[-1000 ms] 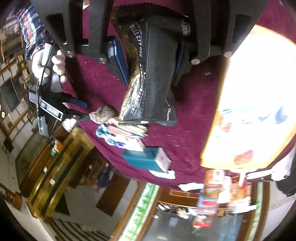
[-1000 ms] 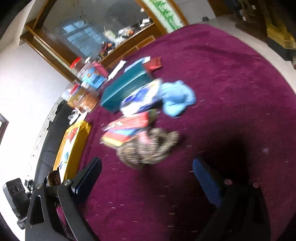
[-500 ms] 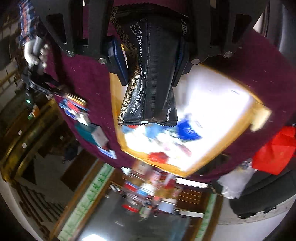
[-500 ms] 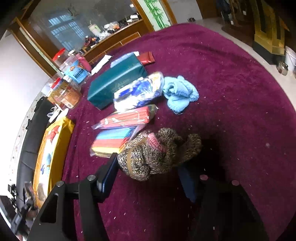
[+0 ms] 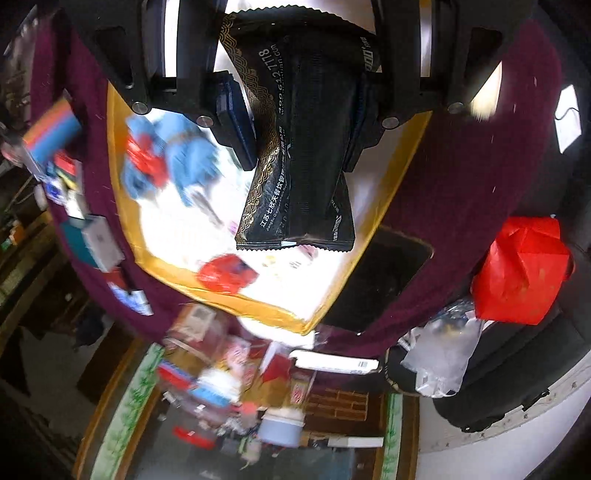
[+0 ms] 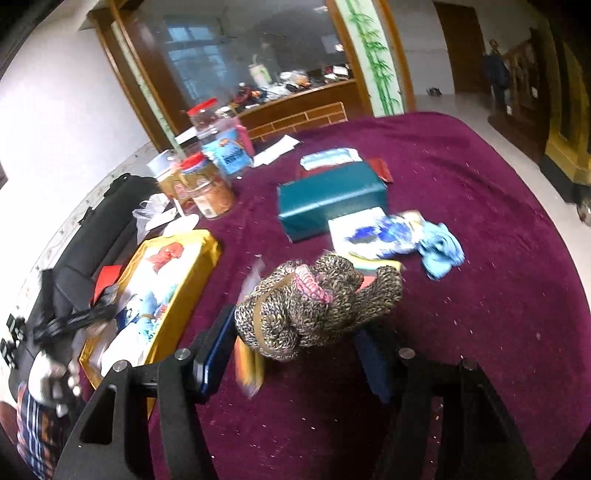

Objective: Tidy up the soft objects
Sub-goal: 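Drop the black pouch into the tray with left tool while right tool drops knitted bundle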

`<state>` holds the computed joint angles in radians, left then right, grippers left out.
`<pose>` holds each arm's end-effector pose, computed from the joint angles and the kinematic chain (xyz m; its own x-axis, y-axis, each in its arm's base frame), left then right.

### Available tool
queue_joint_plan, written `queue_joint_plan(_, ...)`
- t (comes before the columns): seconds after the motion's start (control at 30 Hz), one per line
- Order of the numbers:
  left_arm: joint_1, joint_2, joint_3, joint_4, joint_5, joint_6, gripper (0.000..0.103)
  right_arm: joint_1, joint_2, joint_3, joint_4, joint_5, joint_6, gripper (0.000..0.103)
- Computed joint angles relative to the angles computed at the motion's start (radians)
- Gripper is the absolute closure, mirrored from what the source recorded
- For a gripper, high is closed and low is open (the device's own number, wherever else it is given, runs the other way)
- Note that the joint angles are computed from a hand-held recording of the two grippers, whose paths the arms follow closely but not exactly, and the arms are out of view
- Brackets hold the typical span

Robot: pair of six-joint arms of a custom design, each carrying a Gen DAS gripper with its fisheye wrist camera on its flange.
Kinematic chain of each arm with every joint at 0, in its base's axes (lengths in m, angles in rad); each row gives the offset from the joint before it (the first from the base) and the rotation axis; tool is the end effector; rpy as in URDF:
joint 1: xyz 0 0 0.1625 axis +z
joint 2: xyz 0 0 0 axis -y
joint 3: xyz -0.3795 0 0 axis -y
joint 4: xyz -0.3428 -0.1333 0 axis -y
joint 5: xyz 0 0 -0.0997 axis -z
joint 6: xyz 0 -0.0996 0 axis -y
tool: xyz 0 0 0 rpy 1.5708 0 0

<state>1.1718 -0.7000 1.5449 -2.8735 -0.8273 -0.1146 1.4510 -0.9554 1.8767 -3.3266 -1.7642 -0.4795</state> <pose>-0.0635 -0.6674 0.1289 -0.8291 -0.0843 -0.5526 0.2554 0.8223 -0.5085 0.0457 -0.5754 0.2076 -0.8864 -0.0781 0.4563 -0.3704 0.7109 -0.5979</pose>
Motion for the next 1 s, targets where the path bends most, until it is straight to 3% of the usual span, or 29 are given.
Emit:
queue_joint_plan(0.07,0.022,0.041,-0.082,0.063,-0.005,-0.011,0.053,0.014,0.009,-0.007,-0.01,-0.012,-0.016,0.042)
queue_joint_plan(0.17,0.04,0.087,-0.165,0.106,-0.002,-0.019,0.043,0.022,0.015,-0.02,-0.003,-0.013,-0.009,0.042)
queue_joint_plan(0.3,0.043,0.088,-0.178,0.094,-0.038,-0.025,0.039,0.02,0.01,-0.028,0.006,0.001,0.007,0.042)
queue_joint_plan(0.4,0.032,0.052,-0.109,-0.008,-0.064,-0.014,0.039,0.021,0.006,-0.025,0.008,0.024,0.003,0.042)
queue_joint_plan(0.5,-0.001,0.013,-0.017,-0.162,-0.01,0.035,0.038,0.035,0.012,-0.027,0.034,0.051,-0.012,0.042)
queue_joint_plan(0.67,-0.05,-0.09,0.194,-0.442,-0.005,0.094,0.027,0.095,0.073,-0.069,0.131,0.061,-0.071,0.041)
queue_joint_plan(0.9,-0.065,-0.2,0.417,-0.58,-0.08,0.031,0.026,0.199,0.238,-0.208,0.327,0.045,-0.108,0.041)
queue_joint_plan(1.0,-0.077,-0.224,0.506,-0.685,-0.076,0.038,0.026,0.246,0.321,-0.284,0.44,0.039,-0.136,0.041)
